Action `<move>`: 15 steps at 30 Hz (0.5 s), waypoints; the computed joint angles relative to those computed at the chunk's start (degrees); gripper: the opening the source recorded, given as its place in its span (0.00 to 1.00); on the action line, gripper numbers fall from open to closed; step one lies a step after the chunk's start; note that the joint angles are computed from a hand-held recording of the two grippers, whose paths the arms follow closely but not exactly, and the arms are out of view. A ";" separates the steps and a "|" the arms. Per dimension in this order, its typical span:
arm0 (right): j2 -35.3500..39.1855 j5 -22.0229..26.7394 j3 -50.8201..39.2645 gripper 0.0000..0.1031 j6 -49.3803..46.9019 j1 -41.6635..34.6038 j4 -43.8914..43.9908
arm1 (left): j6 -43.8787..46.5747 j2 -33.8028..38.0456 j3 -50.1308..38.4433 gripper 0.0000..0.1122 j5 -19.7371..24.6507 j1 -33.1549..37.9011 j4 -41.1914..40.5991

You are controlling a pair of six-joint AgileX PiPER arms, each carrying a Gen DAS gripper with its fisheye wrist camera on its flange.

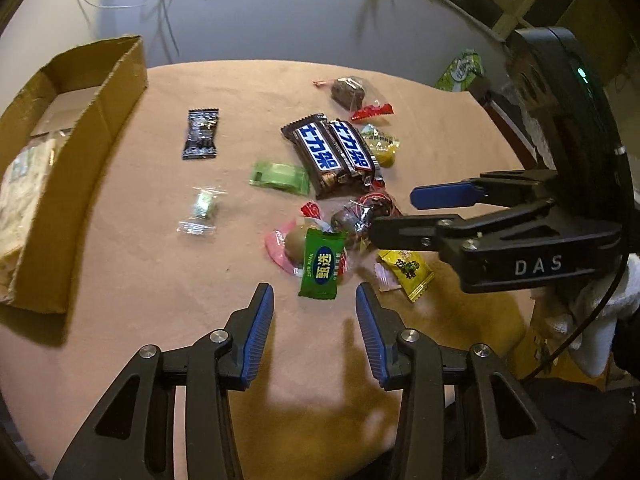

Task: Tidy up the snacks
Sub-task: 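Grasp the green candy with the left gripper while the right gripper grasps the chocolate bag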

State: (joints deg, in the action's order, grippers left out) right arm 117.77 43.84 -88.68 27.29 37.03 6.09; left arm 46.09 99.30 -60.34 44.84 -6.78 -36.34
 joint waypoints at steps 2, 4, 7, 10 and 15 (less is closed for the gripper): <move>1.10 -0.20 -0.58 0.69 -0.65 -0.80 1.71 | -0.34 1.07 -0.54 0.34 -0.40 -0.62 0.18; 1.59 -0.92 -0.31 0.69 -1.89 -1.53 4.02 | -0.91 2.04 -0.94 0.31 -1.45 -1.28 0.65; 2.62 -1.31 -0.54 0.69 -3.82 -2.49 7.00 | -1.30 3.13 -1.38 0.30 -2.28 -1.91 0.67; 3.81 -0.84 -1.82 0.69 -4.17 -2.50 7.15 | -1.94 4.20 -1.70 0.24 -3.38 -2.98 1.47; 4.50 -0.83 -2.19 0.60 -5.79 -2.68 8.85 | -1.56 4.47 -1.28 0.18 -4.36 -3.39 1.09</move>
